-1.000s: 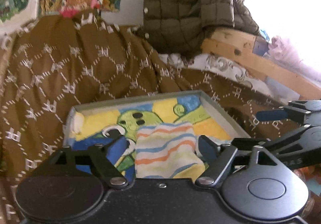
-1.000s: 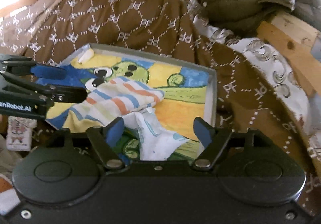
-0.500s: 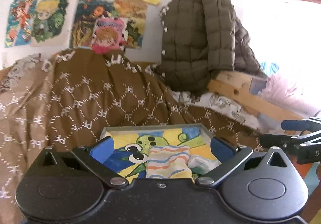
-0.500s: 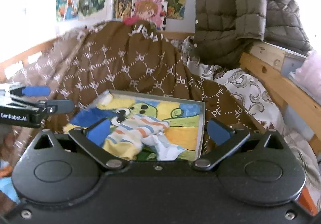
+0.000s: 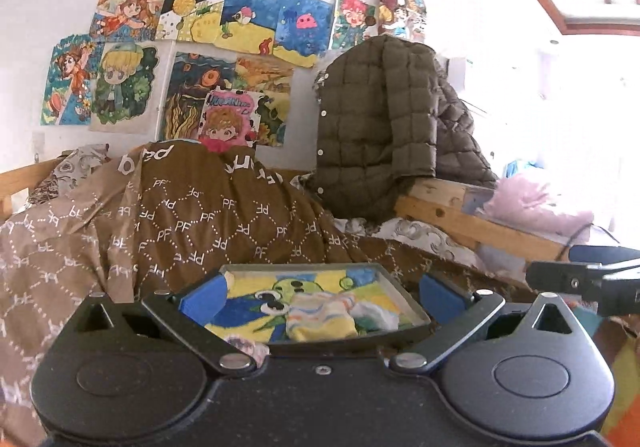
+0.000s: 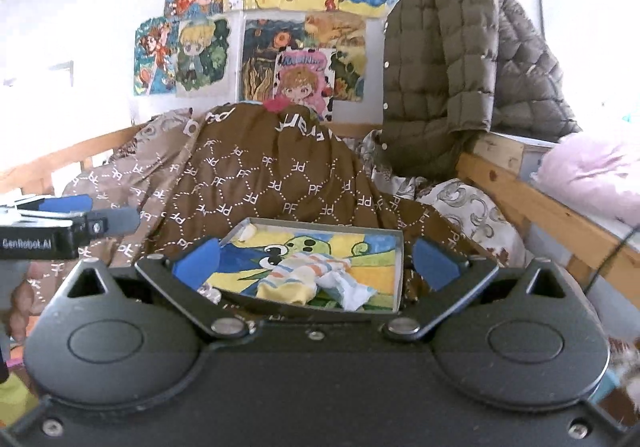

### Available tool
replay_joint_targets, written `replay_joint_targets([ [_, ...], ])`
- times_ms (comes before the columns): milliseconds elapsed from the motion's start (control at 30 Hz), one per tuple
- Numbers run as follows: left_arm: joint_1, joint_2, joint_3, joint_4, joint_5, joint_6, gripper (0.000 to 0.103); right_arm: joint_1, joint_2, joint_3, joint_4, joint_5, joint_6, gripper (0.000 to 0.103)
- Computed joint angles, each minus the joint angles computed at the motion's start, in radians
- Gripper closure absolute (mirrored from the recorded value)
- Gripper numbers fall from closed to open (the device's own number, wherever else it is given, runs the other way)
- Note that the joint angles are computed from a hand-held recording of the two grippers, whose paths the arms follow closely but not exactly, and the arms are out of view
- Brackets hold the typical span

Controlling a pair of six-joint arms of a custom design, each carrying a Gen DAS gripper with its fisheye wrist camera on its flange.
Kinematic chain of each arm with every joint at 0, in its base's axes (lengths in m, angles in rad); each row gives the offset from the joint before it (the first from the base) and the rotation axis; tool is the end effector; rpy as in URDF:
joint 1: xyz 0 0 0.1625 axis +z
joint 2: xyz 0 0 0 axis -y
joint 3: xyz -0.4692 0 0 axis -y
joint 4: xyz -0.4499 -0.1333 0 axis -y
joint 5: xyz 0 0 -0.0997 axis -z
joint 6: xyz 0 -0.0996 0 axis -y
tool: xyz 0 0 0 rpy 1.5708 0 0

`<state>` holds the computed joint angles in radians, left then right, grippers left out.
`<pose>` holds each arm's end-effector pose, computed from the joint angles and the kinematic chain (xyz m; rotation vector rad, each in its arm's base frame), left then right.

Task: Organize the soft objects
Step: 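Move both tools back toward the pile of soft items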

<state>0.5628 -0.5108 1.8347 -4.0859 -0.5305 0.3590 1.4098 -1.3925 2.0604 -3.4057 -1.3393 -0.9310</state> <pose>-0.3930 -0.5071 0.0296 0.6516 2.0118 -1.6263 0.0636 -0.5825 0.3992 1.0341 -2.0788 1.4459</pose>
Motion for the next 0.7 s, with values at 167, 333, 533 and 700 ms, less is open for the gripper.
replay_joint_targets([
  [167, -0.035, 0.017, 0.079, -0.028, 0.024, -0.036, 0.001, -0.055, -0.074, 0.118, -0.070, 0.040, -0.001, 0.001],
  [333, -0.051, 0.031, 0.137, -0.008, 0.033, -0.092, 0.001, -0.103, -0.092, 0.204, -0.177, 0.055, -0.008, 0.001],
  [533, -0.047, 0.030, 0.189, 0.084, 0.040, -0.164, 0.001, -0.153, -0.093, 0.305, -0.280, 0.043, -0.030, 0.001],
  [700, -0.033, 0.006, 0.235, 0.234, 0.030, -0.261, 0.001, -0.177, -0.080, 0.338, -0.292, 0.024, -0.072, 0.001],
])
